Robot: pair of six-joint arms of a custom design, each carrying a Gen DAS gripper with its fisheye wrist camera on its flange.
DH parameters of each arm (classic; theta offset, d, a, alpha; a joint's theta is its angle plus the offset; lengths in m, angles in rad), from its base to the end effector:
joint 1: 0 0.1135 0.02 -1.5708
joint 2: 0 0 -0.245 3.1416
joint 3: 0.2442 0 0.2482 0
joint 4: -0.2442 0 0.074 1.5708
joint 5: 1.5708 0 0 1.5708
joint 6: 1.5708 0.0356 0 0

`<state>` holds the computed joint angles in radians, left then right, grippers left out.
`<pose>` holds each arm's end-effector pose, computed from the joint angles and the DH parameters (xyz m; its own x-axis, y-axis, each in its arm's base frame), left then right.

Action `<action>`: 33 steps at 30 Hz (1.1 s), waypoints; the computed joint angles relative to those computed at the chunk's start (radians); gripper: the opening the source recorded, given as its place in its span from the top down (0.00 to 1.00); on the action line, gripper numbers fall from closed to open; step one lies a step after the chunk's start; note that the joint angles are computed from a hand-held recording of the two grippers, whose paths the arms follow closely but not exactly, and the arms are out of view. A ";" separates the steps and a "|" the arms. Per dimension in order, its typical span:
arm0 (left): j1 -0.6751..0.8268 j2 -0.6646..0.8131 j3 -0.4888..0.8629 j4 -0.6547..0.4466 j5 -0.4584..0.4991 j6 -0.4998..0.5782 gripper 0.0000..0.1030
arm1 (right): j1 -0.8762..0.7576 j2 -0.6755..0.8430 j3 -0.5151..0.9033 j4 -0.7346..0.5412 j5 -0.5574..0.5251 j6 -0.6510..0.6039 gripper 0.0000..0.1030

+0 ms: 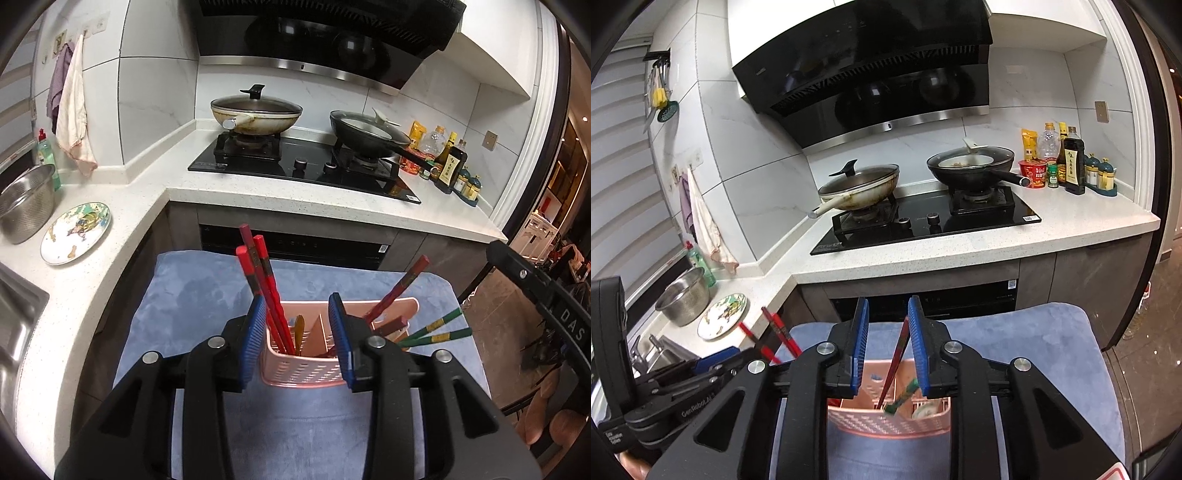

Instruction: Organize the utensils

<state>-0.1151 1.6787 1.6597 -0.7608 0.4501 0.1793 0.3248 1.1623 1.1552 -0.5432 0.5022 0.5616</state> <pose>0.3595 -0.0572 0.3379 -0.6140 0.2326 -0.7542 0.5287 0.8307 -0.1742 0.2458 0.0647 0.3416 -0.3614 0.3709 -0.8555 0.3563 0.9028 0.2409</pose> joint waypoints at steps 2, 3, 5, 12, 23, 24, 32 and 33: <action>0.005 -0.019 -0.017 -0.001 0.001 0.006 0.67 | 0.031 -0.017 -0.010 -0.019 0.023 0.010 0.78; 0.008 -0.025 -0.022 -0.003 0.002 0.009 0.67 | 0.049 -0.027 -0.017 -0.031 0.034 0.020 0.78; 0.015 -0.056 -0.052 0.001 0.004 0.015 0.66 | 0.077 -0.046 -0.027 -0.051 0.047 0.039 0.78; 0.041 -0.164 -0.161 0.024 -0.010 0.044 0.53 | 0.218 -0.077 -0.040 -0.146 0.148 0.118 0.71; 0.088 -0.326 -0.322 0.020 -0.003 0.117 0.52 | 0.469 -0.079 -0.047 -0.355 0.313 0.369 0.64; 0.095 -0.346 -0.342 0.019 -0.001 0.128 0.52 | 0.487 -0.081 -0.049 -0.374 0.320 0.399 0.64; 0.142 -0.449 -0.461 0.013 0.010 0.181 0.45 | 0.643 -0.036 -0.034 -0.572 0.403 0.663 0.64; 0.146 -0.460 -0.475 0.012 0.009 0.190 0.45 | 0.663 -0.031 -0.034 -0.596 0.412 0.702 0.64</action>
